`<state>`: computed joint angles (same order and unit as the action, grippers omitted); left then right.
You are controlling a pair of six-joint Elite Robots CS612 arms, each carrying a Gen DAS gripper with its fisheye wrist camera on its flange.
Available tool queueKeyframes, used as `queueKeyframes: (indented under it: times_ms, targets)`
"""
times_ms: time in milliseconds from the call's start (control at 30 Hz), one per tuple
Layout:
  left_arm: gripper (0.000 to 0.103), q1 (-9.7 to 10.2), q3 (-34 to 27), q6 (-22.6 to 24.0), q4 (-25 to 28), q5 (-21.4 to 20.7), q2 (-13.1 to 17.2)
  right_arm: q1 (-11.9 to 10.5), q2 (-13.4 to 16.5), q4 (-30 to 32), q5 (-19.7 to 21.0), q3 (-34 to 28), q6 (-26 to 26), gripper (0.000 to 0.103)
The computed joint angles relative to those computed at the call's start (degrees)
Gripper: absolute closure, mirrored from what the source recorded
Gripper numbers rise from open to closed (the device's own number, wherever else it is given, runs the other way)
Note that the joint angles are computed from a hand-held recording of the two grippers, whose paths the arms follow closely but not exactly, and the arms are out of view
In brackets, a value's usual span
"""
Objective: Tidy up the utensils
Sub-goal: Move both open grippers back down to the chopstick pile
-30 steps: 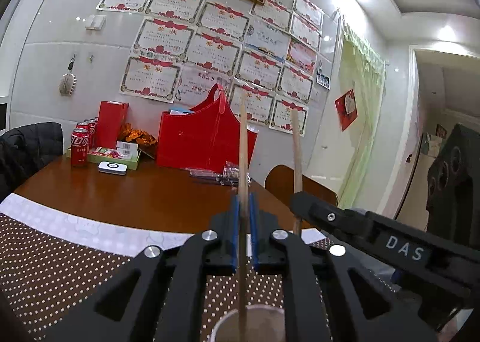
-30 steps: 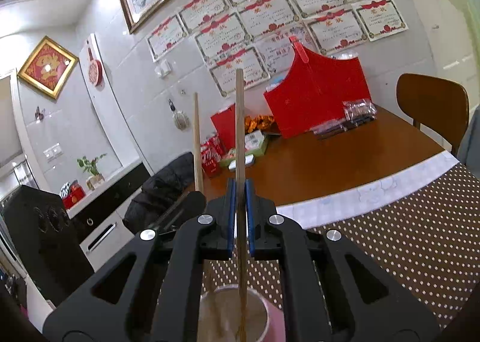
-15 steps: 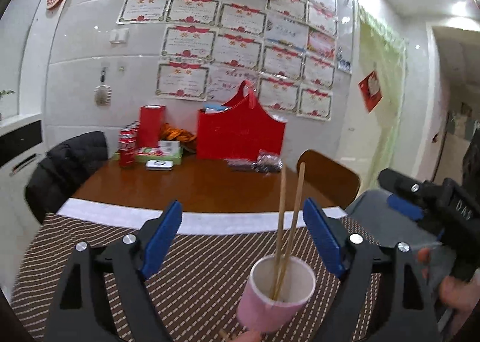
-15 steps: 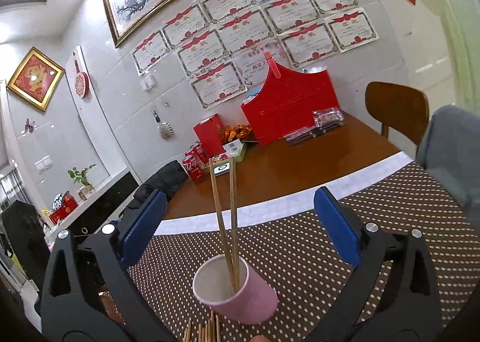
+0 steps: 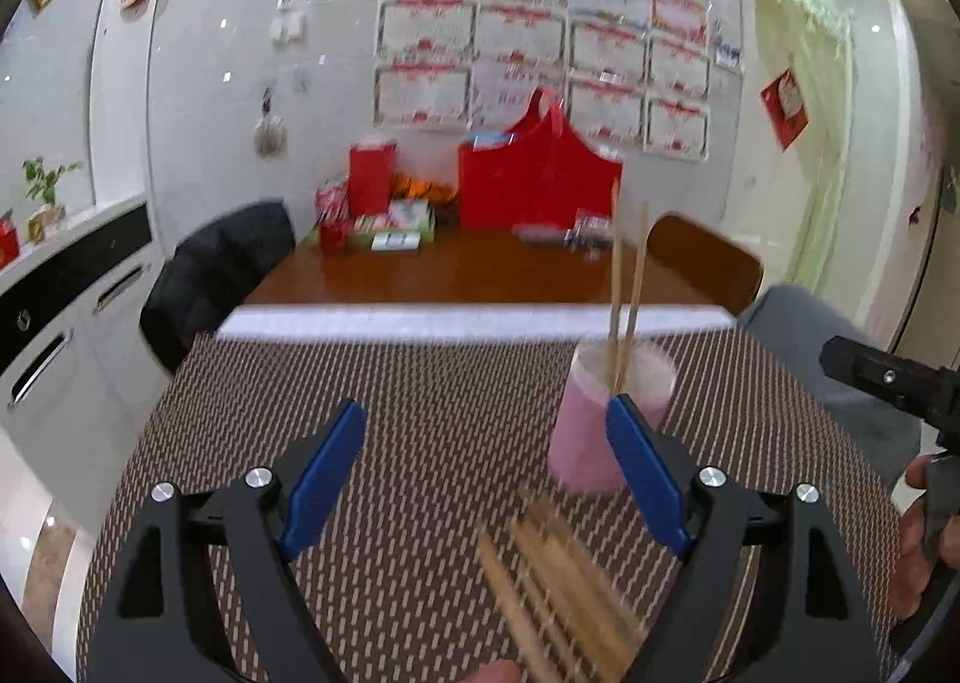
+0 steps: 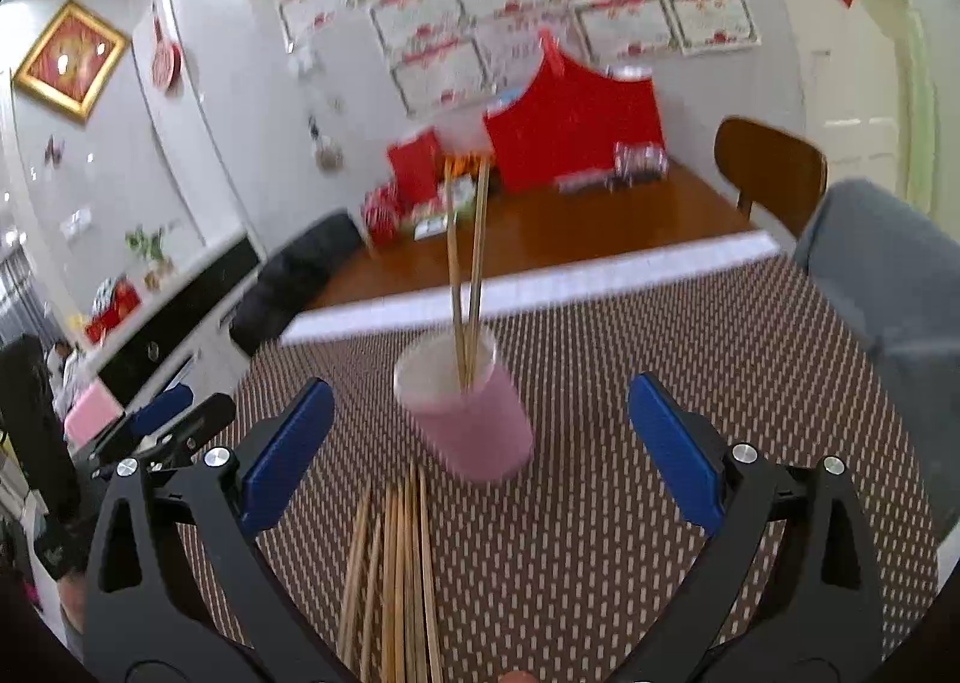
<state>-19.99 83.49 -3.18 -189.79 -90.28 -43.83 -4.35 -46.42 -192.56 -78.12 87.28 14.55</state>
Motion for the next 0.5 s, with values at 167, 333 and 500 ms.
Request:
queueKeyframes:
  times_ms: [167, 333, 500]
  targets:
    - [0.021, 0.17, 3.7, -0.5, 4.7, 1.8, -0.9, 0.2, -0.3, 1.8, 0.4, 2.4, -0.2, 0.006]
    - [0.021, -0.09, 5.5, -0.4, 10.4, 3.3, -1.4, 0.4, -0.7, 2.6, 0.3, 3.9, -1.0, 0.006]
    - [0.021, -0.93, 7.1, 0.3, 13.8, 5.5, -1.5, 0.6, -0.7, 4.5, 0.1, 4.5, -1.6, 0.006]
